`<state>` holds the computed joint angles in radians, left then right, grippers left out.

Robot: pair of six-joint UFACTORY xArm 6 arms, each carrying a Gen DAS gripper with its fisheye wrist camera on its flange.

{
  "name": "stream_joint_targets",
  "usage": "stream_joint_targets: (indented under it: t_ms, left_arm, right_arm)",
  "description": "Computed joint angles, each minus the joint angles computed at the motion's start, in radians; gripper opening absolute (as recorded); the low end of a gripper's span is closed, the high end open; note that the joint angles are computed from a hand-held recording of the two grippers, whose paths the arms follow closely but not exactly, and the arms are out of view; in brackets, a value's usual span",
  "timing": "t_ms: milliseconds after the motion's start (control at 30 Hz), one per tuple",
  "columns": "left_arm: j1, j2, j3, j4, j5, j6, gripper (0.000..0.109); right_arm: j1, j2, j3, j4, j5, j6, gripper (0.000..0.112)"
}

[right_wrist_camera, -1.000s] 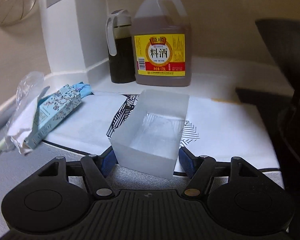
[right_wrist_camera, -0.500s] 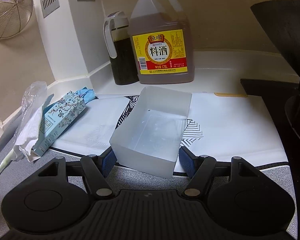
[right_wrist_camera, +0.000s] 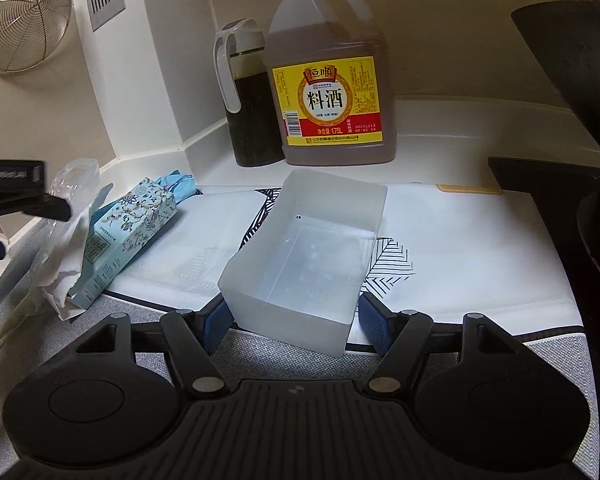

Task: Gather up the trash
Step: 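Grasp the white plastic box with the right tool while the left grasps the clear plastic bag, then carry the white box in the right tool and clear bag in the left down toward the bin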

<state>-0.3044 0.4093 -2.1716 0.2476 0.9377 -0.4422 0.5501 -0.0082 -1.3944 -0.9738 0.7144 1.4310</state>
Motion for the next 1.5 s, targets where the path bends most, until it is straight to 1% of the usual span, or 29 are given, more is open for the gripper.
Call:
stream_joint_targets:
  t_ms: [33, 67, 100, 133, 233, 367, 567, 667, 767, 867, 967, 1033, 1133, 1167, 1233, 1300, 1400, 1500]
  left_arm:
    - [0.006, 0.017, -0.031, -0.036, 0.028, 0.016, 0.061]
    - [0.013, 0.048, -0.087, -0.074, 0.077, 0.035, 0.032]
    - [0.017, 0.056, -0.102, -0.091, 0.094, 0.036, 0.008]
    - [0.019, 0.041, -0.08, -0.088, 0.084, 0.036, 0.003]
    - [0.023, -0.061, 0.05, -0.066, -0.001, 0.029, 0.003]
    - [0.034, -0.196, 0.185, -0.123, -0.107, 0.042, 0.002]
    - [-0.01, -0.41, 0.401, -0.154, -0.233, 0.064, 0.002]
    - [-0.04, -0.528, 0.53, -0.169, -0.277, 0.071, 0.002]
    - [-0.059, -0.654, 0.669, -0.167, -0.294, 0.073, 0.002]
    - [-0.058, -0.786, 0.798, -0.153, -0.272, 0.059, 0.002]
    - [-0.039, -0.918, 0.914, -0.146, -0.235, 0.056, 0.002]
    - [-0.027, -1.008, 0.982, -0.14, -0.197, 0.056, 0.002]
    - [-0.018, -1.137, 1.071, -0.103, -0.131, 0.057, 0.002]
    - [-0.011, -1.174, 1.091, -0.101, -0.106, 0.064, 0.002]
    - [-0.001, -1.246, 1.131, -0.097, -0.063, 0.072, 0.002]
    - [-0.001, -1.31, 1.166, -0.073, -0.026, 0.066, 0.002]
    - [-0.007, -1.383, 1.204, -0.043, 0.02, 0.035, 0.002]
    - [-0.033, -1.462, 1.249, -0.015, 0.055, -0.003, 0.002]
  right_arm:
    - [-0.001, 0.0, -0.001, 0.001, 0.0, -0.002, 0.071]
    - [-0.001, 0.0, 0.0, 0.002, -0.002, -0.002, 0.071]
    - [-0.003, -0.001, 0.001, 0.002, -0.004, -0.003, 0.071]
    - [-0.003, -0.002, 0.002, 0.002, -0.005, -0.003, 0.071]
    - [-0.005, -0.004, 0.004, 0.002, -0.01, -0.006, 0.071]
    - [-0.004, -0.002, 0.001, -0.002, -0.014, -0.007, 0.071]
    - [-0.007, -0.013, 0.017, -0.022, -0.039, 0.027, 0.07]
    - [-0.011, -0.024, 0.033, -0.05, -0.062, 0.069, 0.07]
    - [-0.013, -0.028, 0.039, -0.068, -0.076, 0.084, 0.07]
    - [-0.013, -0.03, 0.043, -0.08, -0.088, 0.095, 0.07]
    - [-0.011, -0.032, 0.046, -0.104, -0.099, 0.109, 0.07]
    - [-0.011, -0.035, 0.05, -0.123, -0.111, 0.118, 0.07]
    - [-0.023, -0.049, 0.071, -0.159, -0.154, 0.17, 0.069]
    - [-0.022, -0.054, 0.074, -0.16, -0.145, 0.182, 0.069]
    - [-0.001, -0.068, 0.077, -0.152, -0.098, 0.18, 0.069]
    - [0.026, -0.102, 0.1, -0.174, -0.079, 0.183, 0.069]
    - [0.079, -0.167, 0.146, -0.192, -0.058, 0.16, 0.068]
    - [0.147, -0.245, 0.206, -0.227, -0.03, 0.149, 0.068]
